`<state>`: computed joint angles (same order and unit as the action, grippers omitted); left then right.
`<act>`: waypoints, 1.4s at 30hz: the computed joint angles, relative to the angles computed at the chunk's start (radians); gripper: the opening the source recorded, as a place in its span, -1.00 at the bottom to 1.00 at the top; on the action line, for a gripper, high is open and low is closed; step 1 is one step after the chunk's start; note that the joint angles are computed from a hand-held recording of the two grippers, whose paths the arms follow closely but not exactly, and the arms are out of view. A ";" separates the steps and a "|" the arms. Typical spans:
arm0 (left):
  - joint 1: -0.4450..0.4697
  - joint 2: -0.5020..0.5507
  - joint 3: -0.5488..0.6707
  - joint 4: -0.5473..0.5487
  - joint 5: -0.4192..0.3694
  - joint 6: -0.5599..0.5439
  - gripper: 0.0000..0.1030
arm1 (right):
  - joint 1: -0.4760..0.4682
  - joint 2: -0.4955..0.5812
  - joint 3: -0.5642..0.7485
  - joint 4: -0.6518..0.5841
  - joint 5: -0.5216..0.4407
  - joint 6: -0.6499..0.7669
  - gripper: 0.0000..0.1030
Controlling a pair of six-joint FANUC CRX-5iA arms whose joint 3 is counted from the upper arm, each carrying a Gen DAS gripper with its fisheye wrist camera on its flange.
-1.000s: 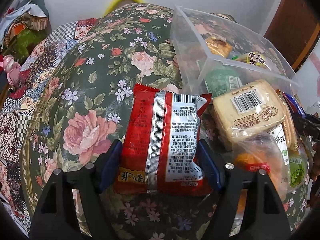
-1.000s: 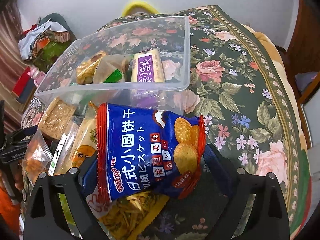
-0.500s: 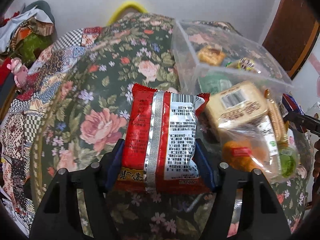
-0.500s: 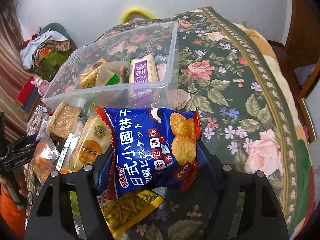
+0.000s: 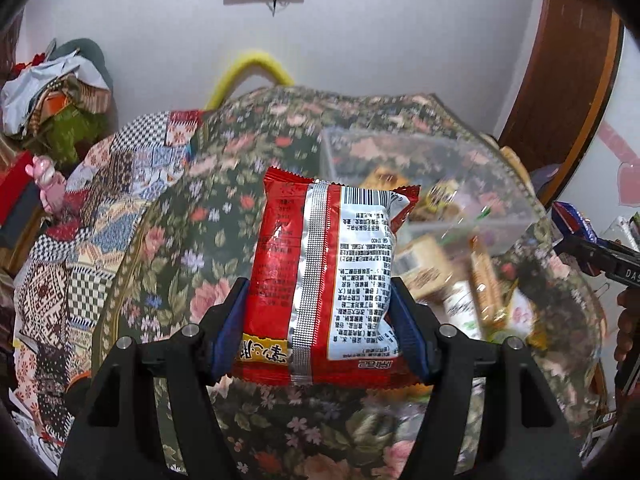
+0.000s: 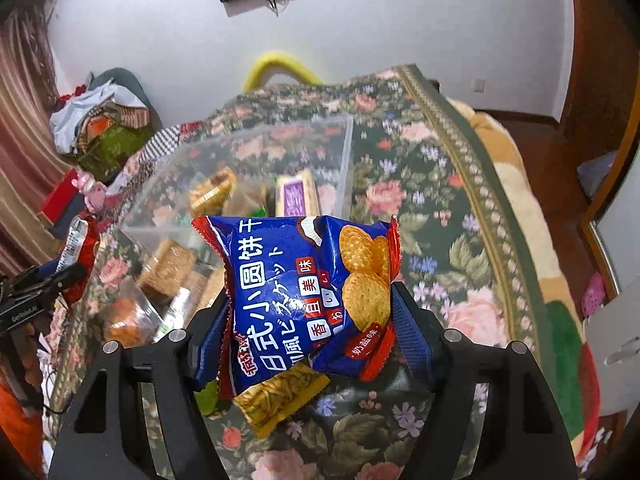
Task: Organize snacks
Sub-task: 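Drop both bags into the clear box and open both tools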
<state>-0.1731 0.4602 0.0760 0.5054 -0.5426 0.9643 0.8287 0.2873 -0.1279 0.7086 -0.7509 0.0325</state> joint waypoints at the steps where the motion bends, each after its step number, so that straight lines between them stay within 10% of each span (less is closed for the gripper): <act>1: -0.002 -0.002 -0.001 0.010 0.004 -0.008 0.30 | 0.000 -0.003 0.001 0.014 -0.001 -0.004 0.37; 19: -0.066 0.117 0.220 0.027 0.005 0.004 0.30 | -0.068 0.081 0.119 0.153 0.070 0.031 0.38; 42: -0.117 0.496 0.824 -0.251 -0.358 0.309 0.31 | -0.132 0.307 0.438 -0.152 -0.030 0.364 0.39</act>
